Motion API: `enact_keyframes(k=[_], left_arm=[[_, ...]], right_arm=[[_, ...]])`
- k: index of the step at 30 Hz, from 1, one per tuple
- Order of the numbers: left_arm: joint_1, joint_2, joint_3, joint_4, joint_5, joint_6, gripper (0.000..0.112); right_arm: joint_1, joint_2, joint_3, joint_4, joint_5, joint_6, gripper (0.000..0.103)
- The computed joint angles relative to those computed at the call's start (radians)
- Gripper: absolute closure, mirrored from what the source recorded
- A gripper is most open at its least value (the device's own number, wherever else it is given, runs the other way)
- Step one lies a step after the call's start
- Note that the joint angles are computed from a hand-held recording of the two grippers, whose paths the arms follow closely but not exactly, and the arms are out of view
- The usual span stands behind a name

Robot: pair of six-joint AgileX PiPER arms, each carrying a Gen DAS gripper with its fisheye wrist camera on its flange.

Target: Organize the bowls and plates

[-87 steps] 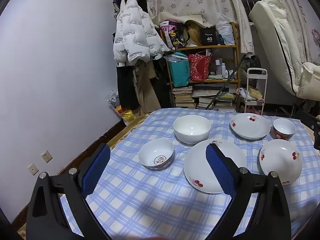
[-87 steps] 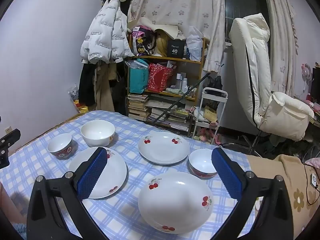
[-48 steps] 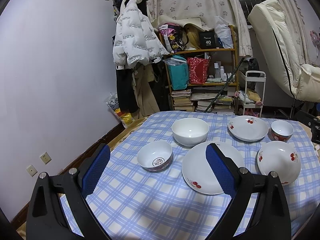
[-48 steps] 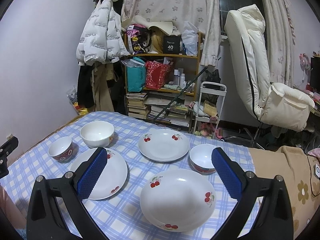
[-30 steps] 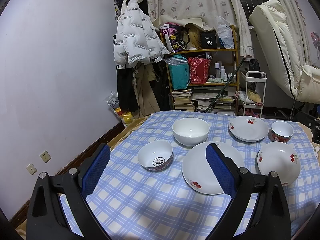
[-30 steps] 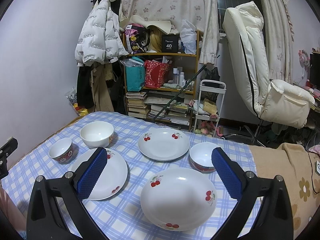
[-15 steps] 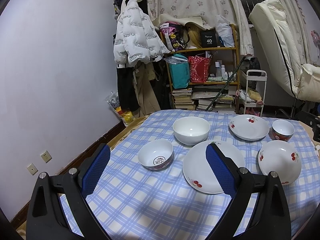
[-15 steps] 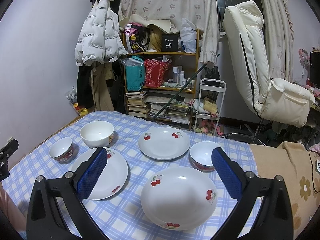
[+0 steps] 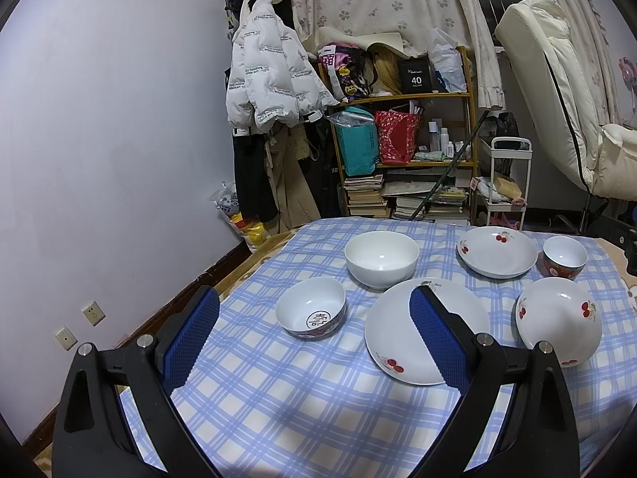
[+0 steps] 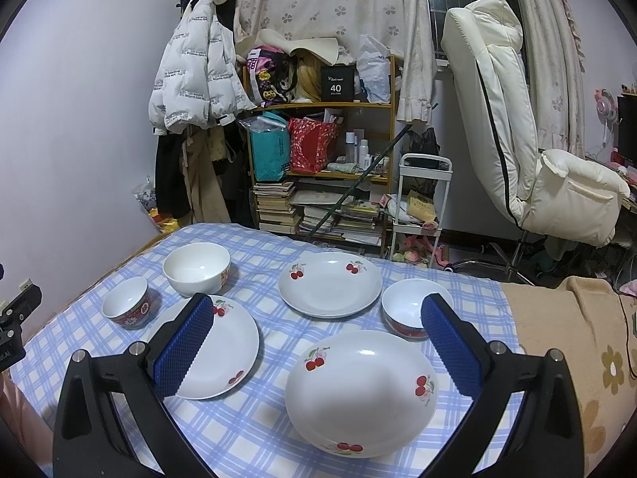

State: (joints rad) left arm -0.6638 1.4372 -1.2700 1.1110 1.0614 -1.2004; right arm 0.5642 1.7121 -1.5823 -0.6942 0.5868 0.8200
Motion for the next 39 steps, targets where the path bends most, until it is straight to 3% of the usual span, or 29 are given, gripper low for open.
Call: enact_keyframes(k=[7,12,15,25,29,39], left_arm=[[0.007,-0.007,0.018,-0.001,-0.008,-0.005,0.017],[0.056,-0.013,-0.024,-0.114,-0.038,0.080,0.017],[0.076,0.003,-0.080,-0.158,-0.018,0.138,0.017],[0.139,0.114,-0.332,-0.246,0.021,0.346,0.017],[0.202,0.169,-0.440,-0.358,0.010,0.437,0.017],[0.276,0.305,-0.607,-0.479,0.049,0.537,0.017]], right_arm=[[-0.008,0.000,-0.005,0.020,0.002,-0.020,0.000],[-0.001,0.008,-0.011,0.033,0.022,-0.034,0.000],[-0.001,0.016,-0.031,0.043,0.024,-0.036,0.000],[0.002,0.122,-0.265,0.124,0.101,-0.127,0.000],[0.003,0.172,-0.349,0.155,0.137,-0.172,0.000],[-0.025,0.381,-0.742,0.303,0.285,-0.340,0.000]])
